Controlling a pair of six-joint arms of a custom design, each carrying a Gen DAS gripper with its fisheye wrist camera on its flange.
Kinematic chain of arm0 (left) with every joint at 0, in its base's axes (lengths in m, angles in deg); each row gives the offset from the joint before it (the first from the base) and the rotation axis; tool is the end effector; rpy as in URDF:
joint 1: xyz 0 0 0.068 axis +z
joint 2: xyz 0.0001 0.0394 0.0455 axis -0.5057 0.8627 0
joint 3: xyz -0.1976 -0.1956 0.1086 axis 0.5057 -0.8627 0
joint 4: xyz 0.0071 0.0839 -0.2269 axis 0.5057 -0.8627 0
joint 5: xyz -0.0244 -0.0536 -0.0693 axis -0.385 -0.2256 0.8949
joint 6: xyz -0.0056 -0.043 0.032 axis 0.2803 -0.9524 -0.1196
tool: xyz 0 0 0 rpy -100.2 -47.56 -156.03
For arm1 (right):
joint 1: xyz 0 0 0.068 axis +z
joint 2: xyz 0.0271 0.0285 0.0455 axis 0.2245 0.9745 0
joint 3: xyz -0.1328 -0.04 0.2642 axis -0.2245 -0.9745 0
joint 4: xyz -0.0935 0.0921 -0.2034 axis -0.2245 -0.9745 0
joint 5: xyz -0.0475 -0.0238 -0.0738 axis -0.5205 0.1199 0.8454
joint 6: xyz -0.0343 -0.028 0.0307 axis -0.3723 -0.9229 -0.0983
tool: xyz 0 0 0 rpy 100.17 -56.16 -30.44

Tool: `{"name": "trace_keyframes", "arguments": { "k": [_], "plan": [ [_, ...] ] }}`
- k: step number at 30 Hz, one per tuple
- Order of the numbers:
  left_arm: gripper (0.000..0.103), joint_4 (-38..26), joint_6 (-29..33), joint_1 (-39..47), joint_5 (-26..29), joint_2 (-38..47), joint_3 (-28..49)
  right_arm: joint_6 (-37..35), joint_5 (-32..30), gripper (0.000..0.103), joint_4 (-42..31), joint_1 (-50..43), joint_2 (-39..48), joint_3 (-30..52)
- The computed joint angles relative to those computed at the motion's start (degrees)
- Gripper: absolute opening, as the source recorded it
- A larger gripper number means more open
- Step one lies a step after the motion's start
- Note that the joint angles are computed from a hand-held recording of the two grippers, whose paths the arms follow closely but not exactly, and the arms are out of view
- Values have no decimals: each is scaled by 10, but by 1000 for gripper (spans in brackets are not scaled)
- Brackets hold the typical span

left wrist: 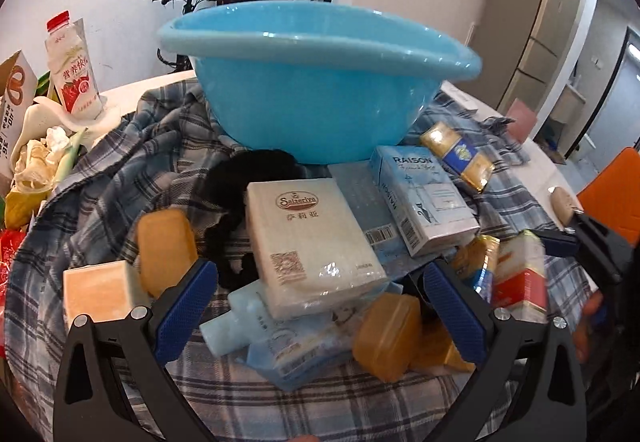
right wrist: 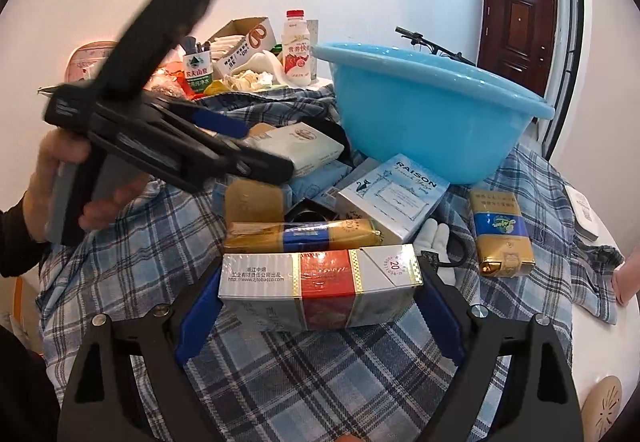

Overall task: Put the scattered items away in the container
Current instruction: 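Grasp the red-white cigarette carton with the right tool while the left tool grasps the tissue pack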

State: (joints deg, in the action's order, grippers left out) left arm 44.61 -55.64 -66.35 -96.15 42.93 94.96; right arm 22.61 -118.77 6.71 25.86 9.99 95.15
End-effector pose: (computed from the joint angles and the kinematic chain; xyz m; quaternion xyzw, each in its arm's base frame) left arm 0.1405 -0.0857 0.1855 -0.0810 0.9394 -0.0283 0.3320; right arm 0.1875 0.0660 0.1820 -0.5069 0.7503 0.2402 0.3499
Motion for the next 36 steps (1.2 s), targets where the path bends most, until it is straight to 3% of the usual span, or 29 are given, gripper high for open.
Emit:
{"name": "trace_keyframes", "arguments": {
  "k": [4,8,11,13,19,36],
  "plan": [
    [102,26,1,18,22,19,-1,-14,-24,91,-21,-16,-15,2],
    [102,30,-1,18,10,51,8,-19,-29,91,-28,-21,-23,2],
    [88,41,0,17,9,55,5,-21,-30,91,-33,-22,-23,4],
    [57,28,-6,9,-5,61,12,-19,-23,91,-28,-18,-24,1],
    [52,17,-7,-17,-41,59,16,-17,-18,91,-24,-15,-26,-3],
    [51,-119,-60,-85,-128,-56,53,-10,-30,91,-18,-22,-26,1]
  ]
}}
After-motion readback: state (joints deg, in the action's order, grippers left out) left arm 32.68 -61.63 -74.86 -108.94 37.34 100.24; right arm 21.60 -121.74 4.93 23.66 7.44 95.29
